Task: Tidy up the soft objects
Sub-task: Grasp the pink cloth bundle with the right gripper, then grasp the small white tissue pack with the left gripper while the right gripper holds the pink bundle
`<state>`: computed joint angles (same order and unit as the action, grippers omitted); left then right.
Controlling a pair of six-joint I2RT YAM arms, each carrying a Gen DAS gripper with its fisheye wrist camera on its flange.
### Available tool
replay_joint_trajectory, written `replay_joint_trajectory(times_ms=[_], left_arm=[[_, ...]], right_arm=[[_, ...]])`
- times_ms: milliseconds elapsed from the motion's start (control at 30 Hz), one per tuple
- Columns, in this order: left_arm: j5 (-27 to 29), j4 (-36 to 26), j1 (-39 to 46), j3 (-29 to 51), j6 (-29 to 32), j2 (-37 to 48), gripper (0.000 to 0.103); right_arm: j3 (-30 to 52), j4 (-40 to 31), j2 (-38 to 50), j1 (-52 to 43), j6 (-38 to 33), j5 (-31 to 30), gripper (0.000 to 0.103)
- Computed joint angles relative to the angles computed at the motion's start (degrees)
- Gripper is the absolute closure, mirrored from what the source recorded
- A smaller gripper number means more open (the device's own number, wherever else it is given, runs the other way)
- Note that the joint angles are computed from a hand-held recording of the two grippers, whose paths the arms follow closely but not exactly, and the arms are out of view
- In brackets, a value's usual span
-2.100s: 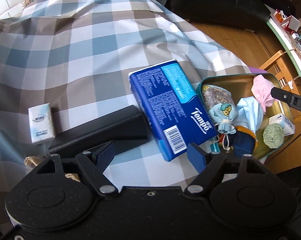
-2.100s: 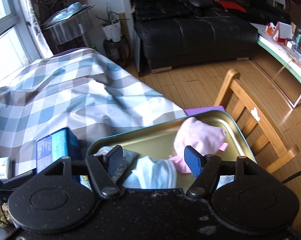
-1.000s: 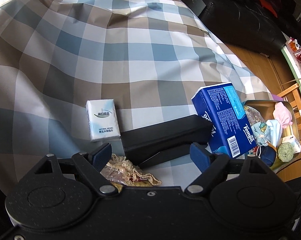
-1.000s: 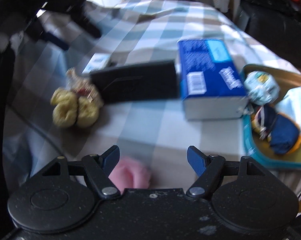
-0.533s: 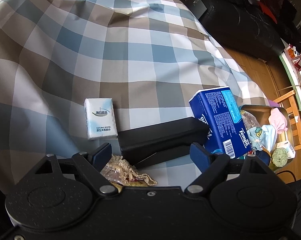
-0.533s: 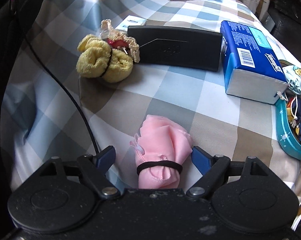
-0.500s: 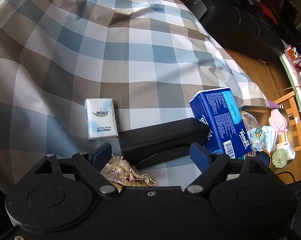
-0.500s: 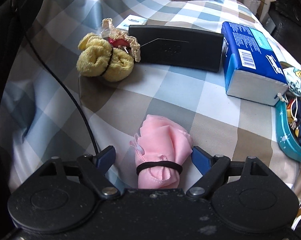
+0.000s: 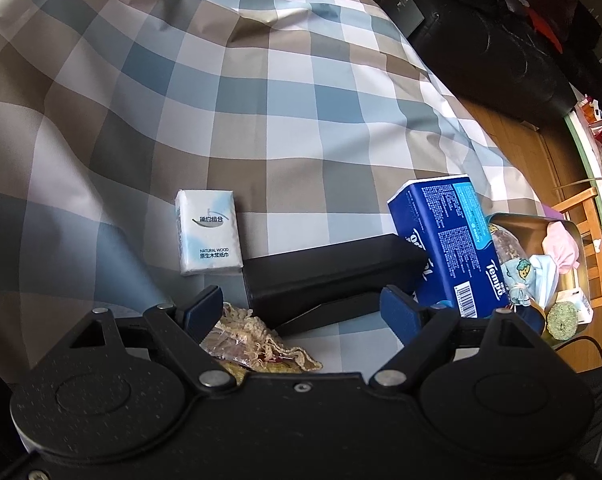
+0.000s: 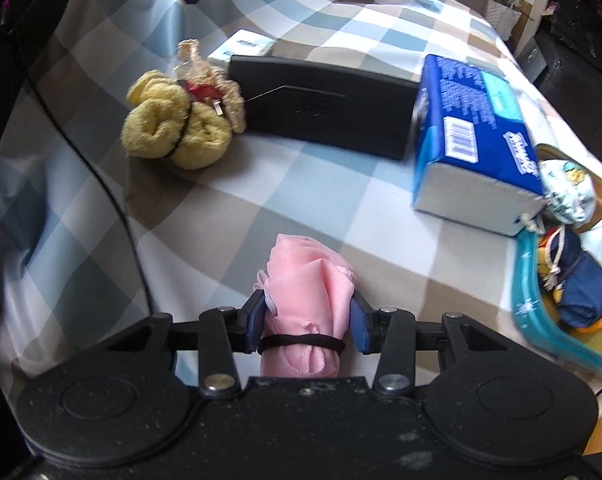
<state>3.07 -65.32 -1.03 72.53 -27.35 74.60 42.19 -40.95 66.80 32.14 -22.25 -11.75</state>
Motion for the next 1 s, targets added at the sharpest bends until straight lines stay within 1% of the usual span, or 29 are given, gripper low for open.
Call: replay_joint_trajectory(times_ms=[133, 300, 333, 433, 467, 633, 767, 833, 933, 1000], left_arm=[[0.27, 0.62, 1.11, 0.13, 0.12, 0.60, 0.021], [4.74, 2.40, 5.76, 1.15, -0.80, 3.77, 0.021], [4.35, 2.34, 6.05, 1.69, -0.77, 4.99, 0.021], [-1.18, 1.92, 5.76, 3.60, -1.34, 9.72, 0.021], [-1.91, 2.19, 6.22, 3.80, -1.23, 11.10, 0.021], [-1.69, 3.46, 8.78, 4.98, -0.65, 18.33, 0.021], [-1.47, 4.33, 8.49, 6.12, -0.42, 23.32, 0.021], [-3.32, 4.35, 7.08, 6.84, -0.19, 25.45, 0.016], [-6.62, 4.32, 4.12, 8.07, 0.64, 27.54, 0.015], [-6.86, 5.64, 3.03, 7.70, 1.16, 27.43, 0.015]], right_arm=[[4.51, -2.33, 3.69, -2.17, -4.36, -0.14, 0.061], [6.96, -3.33, 5.16, -2.53, -10.77, -0.05, 0.061], [7.22, -3.41, 5.27, -2.61, -11.50, -0.23, 0.061], [8.31, -3.82, 6.30, -3.79, -11.67, -1.66, 0.061], [8.70, -4.07, 6.83, -4.13, -11.16, -2.32, 0.061], [9.36, -5.38, 7.86, -5.91, -10.84, -4.44, 0.061], [9.66, -5.95, 8.38, -7.17, -11.02, -5.70, 0.061], [10.19, -6.44, 9.35, -7.56, -10.75, -6.20, 0.061], [10.40, -6.30, 10.33, -7.61, -9.91, -6.24, 0.061], [10.44, -6.31, 10.45, -7.81, -9.79, -6.55, 0.061]])
